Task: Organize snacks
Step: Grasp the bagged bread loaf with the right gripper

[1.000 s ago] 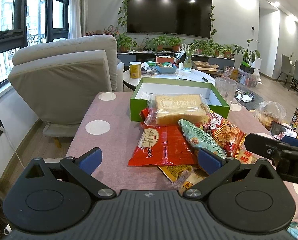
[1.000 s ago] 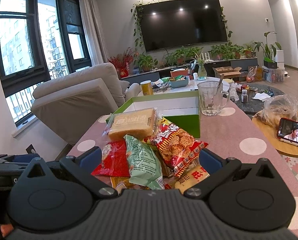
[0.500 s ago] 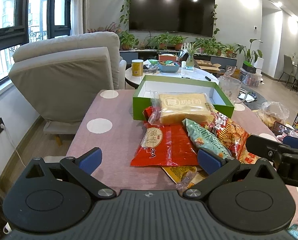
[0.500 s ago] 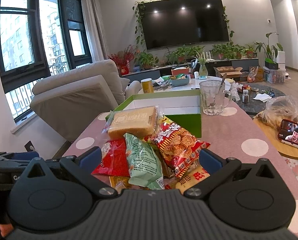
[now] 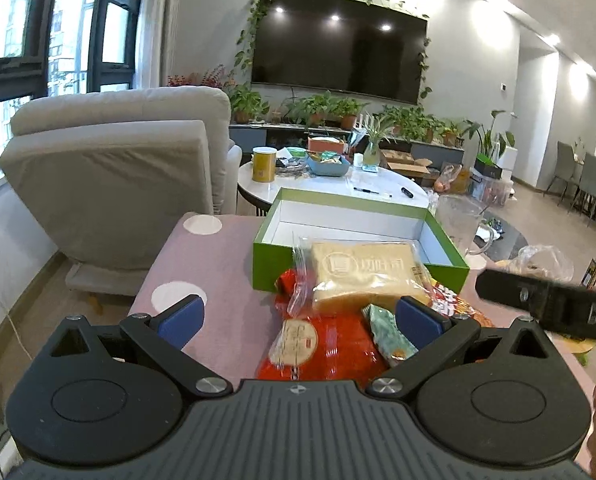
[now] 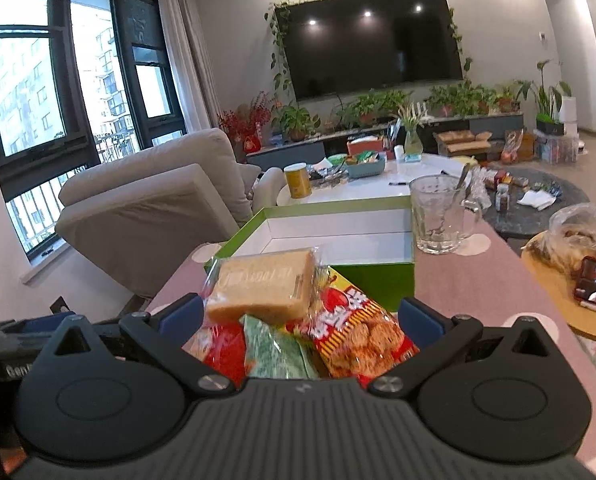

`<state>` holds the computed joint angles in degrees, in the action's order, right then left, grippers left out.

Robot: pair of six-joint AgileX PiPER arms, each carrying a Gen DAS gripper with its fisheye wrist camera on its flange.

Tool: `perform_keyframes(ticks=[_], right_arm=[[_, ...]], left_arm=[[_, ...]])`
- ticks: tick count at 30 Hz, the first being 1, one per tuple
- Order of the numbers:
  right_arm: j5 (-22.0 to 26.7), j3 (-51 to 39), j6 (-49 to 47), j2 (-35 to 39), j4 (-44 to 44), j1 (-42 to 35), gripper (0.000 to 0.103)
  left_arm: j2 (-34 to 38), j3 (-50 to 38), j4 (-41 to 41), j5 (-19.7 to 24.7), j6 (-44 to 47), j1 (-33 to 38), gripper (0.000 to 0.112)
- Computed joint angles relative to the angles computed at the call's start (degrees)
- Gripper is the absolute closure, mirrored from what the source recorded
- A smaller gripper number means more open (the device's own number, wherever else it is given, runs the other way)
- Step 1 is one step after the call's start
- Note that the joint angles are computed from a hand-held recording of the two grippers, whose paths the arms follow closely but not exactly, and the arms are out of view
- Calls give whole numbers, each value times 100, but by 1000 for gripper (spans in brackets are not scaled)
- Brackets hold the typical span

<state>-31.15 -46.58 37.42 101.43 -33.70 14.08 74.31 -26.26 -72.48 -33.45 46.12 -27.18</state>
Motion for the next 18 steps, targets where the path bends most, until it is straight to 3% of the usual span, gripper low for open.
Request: perform_keyframes(ticks=[5, 18], right_arm=[[434, -675, 475, 385, -251, 78, 24], [1046, -1936, 2027, 1181, -1721, 212, 24]], left_arm=[[576, -330, 1080, 650, -580, 710, 10], [1715, -1139, 3304, 1300, -2013, 1618, 11]])
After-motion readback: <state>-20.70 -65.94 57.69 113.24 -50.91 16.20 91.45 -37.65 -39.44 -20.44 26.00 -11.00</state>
